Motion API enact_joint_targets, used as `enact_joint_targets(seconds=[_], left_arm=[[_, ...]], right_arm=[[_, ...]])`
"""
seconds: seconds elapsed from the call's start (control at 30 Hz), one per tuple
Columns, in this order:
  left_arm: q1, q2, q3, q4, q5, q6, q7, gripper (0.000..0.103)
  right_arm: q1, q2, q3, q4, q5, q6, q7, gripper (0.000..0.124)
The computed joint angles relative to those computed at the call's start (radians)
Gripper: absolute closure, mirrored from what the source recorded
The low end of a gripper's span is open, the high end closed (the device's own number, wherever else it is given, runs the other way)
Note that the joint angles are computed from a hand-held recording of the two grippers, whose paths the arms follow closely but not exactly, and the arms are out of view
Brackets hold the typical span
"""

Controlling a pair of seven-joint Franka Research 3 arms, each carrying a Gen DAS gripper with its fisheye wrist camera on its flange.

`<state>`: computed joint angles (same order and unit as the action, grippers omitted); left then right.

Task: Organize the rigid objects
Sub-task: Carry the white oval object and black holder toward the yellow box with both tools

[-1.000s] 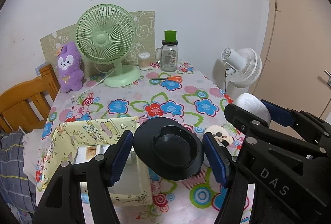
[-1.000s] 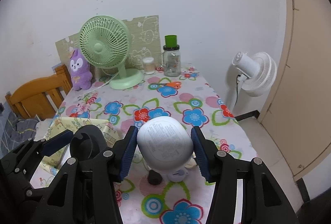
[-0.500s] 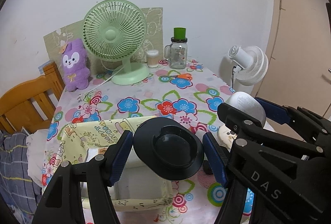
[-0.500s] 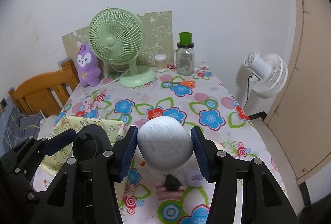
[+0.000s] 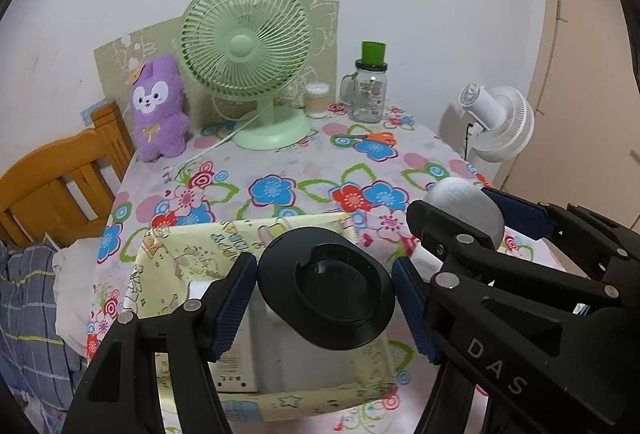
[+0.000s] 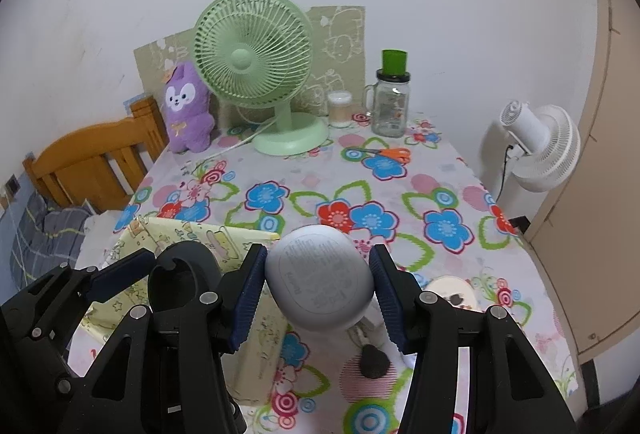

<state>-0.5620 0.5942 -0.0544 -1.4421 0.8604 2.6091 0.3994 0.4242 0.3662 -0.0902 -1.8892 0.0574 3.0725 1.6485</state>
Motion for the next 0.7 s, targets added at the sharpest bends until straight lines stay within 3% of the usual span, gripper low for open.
enact_joint_targets(seconds=[0.7], left_arm=[[0.077,-0.02,-0.004,-0.084,-0.066,0.004,0.027,0.032]], right_arm=[[0.01,0.132,0.064,0.174,0.025,-0.11,-0.034,0.068]])
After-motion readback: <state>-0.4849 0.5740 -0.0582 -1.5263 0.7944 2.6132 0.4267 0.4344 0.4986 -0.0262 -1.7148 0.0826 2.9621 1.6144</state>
